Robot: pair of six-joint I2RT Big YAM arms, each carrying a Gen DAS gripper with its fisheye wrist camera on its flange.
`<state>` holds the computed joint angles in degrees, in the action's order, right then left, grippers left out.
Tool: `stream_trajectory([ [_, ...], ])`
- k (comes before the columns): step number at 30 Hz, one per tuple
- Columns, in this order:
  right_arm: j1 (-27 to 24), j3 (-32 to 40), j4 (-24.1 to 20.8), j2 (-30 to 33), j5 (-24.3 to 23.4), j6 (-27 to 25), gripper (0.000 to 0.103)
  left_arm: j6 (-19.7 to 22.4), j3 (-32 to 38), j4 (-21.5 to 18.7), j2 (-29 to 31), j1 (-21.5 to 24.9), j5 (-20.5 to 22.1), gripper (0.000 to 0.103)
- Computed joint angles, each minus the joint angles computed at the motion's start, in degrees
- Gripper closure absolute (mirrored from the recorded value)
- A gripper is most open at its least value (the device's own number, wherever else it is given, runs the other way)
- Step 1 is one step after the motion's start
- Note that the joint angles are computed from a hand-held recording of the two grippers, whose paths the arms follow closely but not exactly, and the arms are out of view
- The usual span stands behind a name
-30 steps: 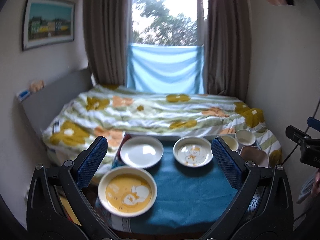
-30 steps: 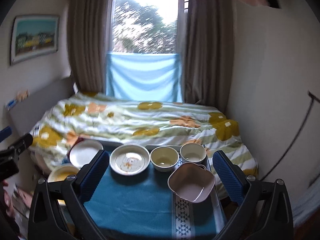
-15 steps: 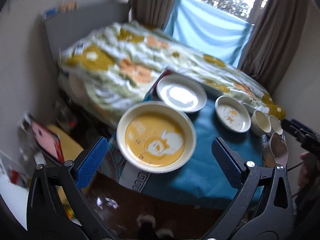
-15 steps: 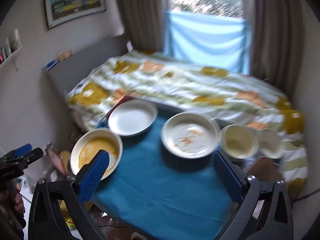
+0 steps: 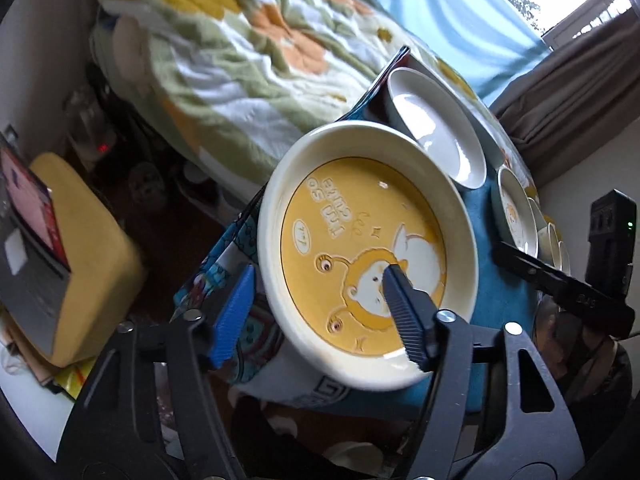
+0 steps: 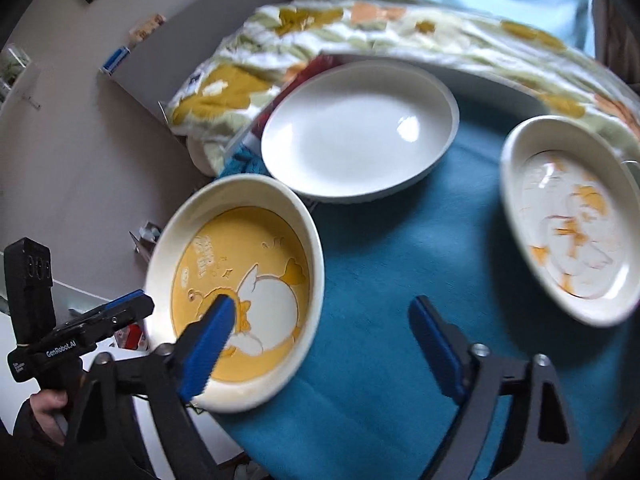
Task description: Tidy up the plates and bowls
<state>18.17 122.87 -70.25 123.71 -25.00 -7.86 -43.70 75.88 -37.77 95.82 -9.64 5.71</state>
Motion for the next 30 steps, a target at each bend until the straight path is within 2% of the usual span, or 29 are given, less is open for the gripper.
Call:
stream_trajectory([
  [3,0.9,4.2,-2.5,3.3,0.1,-0.6,0.034,0.9,1.3,-0.7,1.9,0.7,1.4,0.046],
  [4,1.3,4.9,-3.0,3.8,0.2,-0.6,0.038,1.1,1.8,-1.1,2.5,1.0,1.9,0.052],
  [8,1.7,8.3,-5.6,6.2,0.0,-0.9,0.053,2.5,2.7,-2.8,3.7,1.8,3.3,0.063],
  [10,1.8,9.0,-6.5,6.9,0.1,-1.0,0.069,3.2,3.1,-3.5,4.0,2.0,3.2,0.074],
  [11,1.8,9.2,-6.8,7.1,0.1,-1.2,0.072,3.7,3.3,-3.9,4.3,2.1,3.4,0.076],
  [13,1.8,9.0,-6.9,7.1,0.3,-1.0,0.082,4.7,4.0,-5.2,4.7,2.2,3.1,0.088],
  [15,1.7,8.9,-6.9,7.2,0.4,-1.2,0.090,4.9,4.0,-5.8,4.7,2.2,2.4,0.090],
  [18,1.4,8.2,-6.4,6.9,-0.1,-0.9,0.091,5.0,3.8,-5.5,4.6,2.4,2.6,0.091],
  [22,1.4,8.3,-6.7,6.8,0.1,-1.9,0.091,7.5,5.5,-8.4,5.3,1.1,-1.3,0.089],
  [27,1.7,8.8,-7.0,7.1,0.8,-2.3,0.091,8.5,5.6,-9.2,4.9,0.4,-3.9,0.089],
  [30,1.9,7.5,-5.7,6.2,1.1,-2.9,0.091,9.7,5.7,-9.4,4.1,-0.3,-6.0,0.089],
])
